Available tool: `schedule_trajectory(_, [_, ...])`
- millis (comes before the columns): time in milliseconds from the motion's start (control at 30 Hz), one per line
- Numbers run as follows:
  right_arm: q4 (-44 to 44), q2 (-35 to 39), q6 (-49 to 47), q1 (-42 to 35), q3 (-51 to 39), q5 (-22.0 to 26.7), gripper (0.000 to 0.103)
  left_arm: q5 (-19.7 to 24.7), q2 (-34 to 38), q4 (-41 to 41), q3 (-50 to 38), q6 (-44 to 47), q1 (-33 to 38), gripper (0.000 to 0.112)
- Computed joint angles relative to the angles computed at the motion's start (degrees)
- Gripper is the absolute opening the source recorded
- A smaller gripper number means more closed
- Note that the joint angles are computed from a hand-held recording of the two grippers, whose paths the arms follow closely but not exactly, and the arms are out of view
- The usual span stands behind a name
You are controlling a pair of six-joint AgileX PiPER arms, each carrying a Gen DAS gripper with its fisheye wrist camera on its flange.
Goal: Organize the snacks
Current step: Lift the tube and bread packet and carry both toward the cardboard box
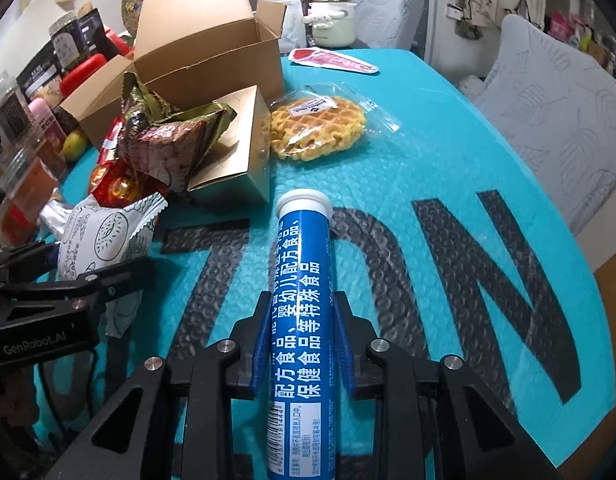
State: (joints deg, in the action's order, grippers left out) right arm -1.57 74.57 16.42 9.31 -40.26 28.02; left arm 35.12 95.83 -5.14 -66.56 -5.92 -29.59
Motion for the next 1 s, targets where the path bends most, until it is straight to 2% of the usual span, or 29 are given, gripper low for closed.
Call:
schedule_trajectory(133, [3.8, -2.5, -1.9, 1.0, 1.5, -0.2, 0.028, -1.0, -3.9, -1.1, 3.2, 1.8, 0.7, 0.069])
schedule_trajectory(233, [10.5, -4.5, -7.4, 0.5, 2.6, -0.9, 0.028, -1.9, -5.2, -0.9, 4.0, 1.1, 0.1, 0.069])
schedule_trajectory(367, [9.7, -7.0, -5.8, 3.0, 2.7, -0.8, 0.028, -2.6, -8.5, -1.1, 5.7, 1.4, 0.7, 0.069])
schedule_trajectory(600, [13.2, -9.2, -9.2, 5.8, 0.9, -0.6, 0.028, -2.6, -13.9, 0.2, 6.9, -0.4, 2.0, 0.069])
schedule_trajectory(1000, [19.1, -7.2, -20.1, 7.2, -7.5, -0.2, 0.028, -4.3, -15.7, 5.8, 3.7, -6.5, 3.2, 0.069])
